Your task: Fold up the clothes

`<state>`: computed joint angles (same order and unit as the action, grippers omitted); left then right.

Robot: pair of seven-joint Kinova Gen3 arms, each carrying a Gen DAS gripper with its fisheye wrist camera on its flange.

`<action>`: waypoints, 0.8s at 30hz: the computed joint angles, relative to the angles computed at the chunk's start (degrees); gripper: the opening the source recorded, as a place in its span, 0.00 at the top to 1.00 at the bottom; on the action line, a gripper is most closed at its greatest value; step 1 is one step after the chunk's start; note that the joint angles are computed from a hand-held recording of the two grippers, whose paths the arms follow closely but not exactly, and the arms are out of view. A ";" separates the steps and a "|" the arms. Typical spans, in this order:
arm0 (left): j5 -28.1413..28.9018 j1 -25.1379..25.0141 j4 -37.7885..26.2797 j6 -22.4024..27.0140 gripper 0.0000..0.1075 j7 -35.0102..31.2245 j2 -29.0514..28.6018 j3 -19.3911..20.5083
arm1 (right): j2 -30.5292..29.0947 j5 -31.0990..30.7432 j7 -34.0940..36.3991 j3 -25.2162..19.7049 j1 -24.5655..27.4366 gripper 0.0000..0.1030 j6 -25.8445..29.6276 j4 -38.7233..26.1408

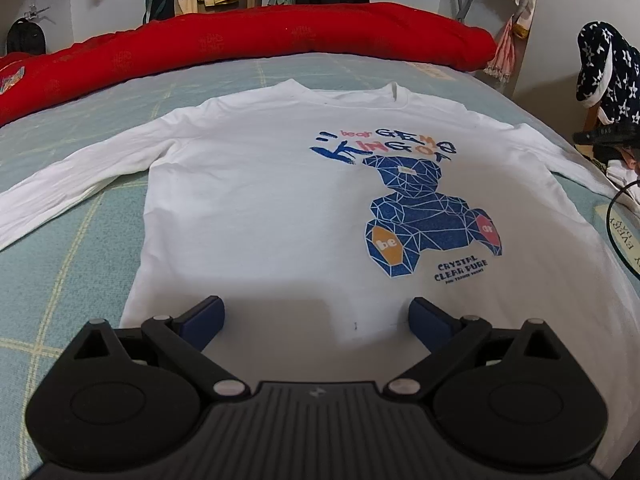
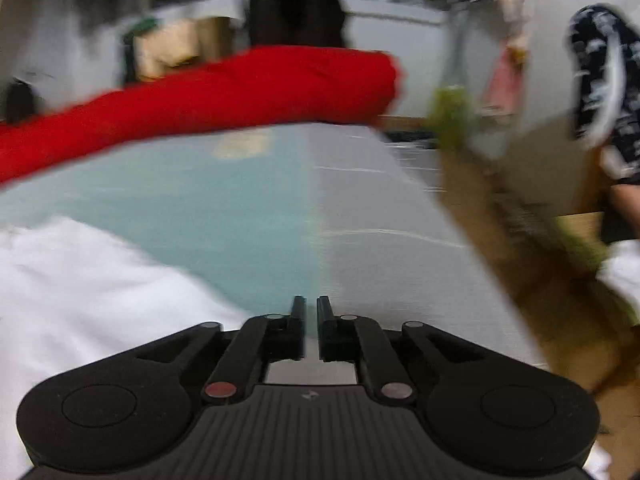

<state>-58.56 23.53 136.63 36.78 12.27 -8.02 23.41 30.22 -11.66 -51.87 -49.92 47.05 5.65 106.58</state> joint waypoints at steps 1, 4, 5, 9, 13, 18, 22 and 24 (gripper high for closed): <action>-0.03 0.00 -0.04 0.03 0.08 0.00 0.04 0.00 | 0.00 -0.30 0.99 -1.58 0.71 0.83 1.99 -0.33; -0.21 0.10 0.04 0.10 0.08 0.25 -0.02 0.04 | 0.88 -1.92 1.55 -1.58 -1.75 0.68 8.11 -2.75; -0.20 0.09 0.13 -0.08 0.08 0.17 -0.13 -0.06 | 1.45 -3.14 1.72 -0.68 -3.39 0.63 9.04 -3.52; 0.40 -0.52 0.32 -1.19 0.08 -1.09 -0.75 -0.49 | 3.11 -4.48 -0.81 6.40 -12.67 0.45 7.57 -5.14; 0.92 -1.20 0.36 -1.85 0.08 -3.34 -1.82 -0.17 | 2.47 -8.35 -2.93 7.55 -13.24 0.44 -0.49 -2.46; -1.48 -3.34 1.08 -4.76 0.08 -4.63 -4.90 2.28 | 1.48 -18.82 5.73 -2.60 -0.19 0.11 2.29 0.30; -0.64 -5.16 -0.05 -5.87 0.08 -6.11 -3.98 4.26 | 3.10 -22.96 9.45 -5.81 9.82 0.04 11.27 -0.02; -0.10 -5.29 -0.72 -5.62 0.08 -6.57 -3.05 4.86 | 4.04 -20.46 5.72 -3.11 11.21 0.04 14.14 -1.79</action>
<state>-58.66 18.24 135.91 31.15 5.70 -11.07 28.27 34.25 -32.12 -46.15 -53.03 58.26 19.79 104.80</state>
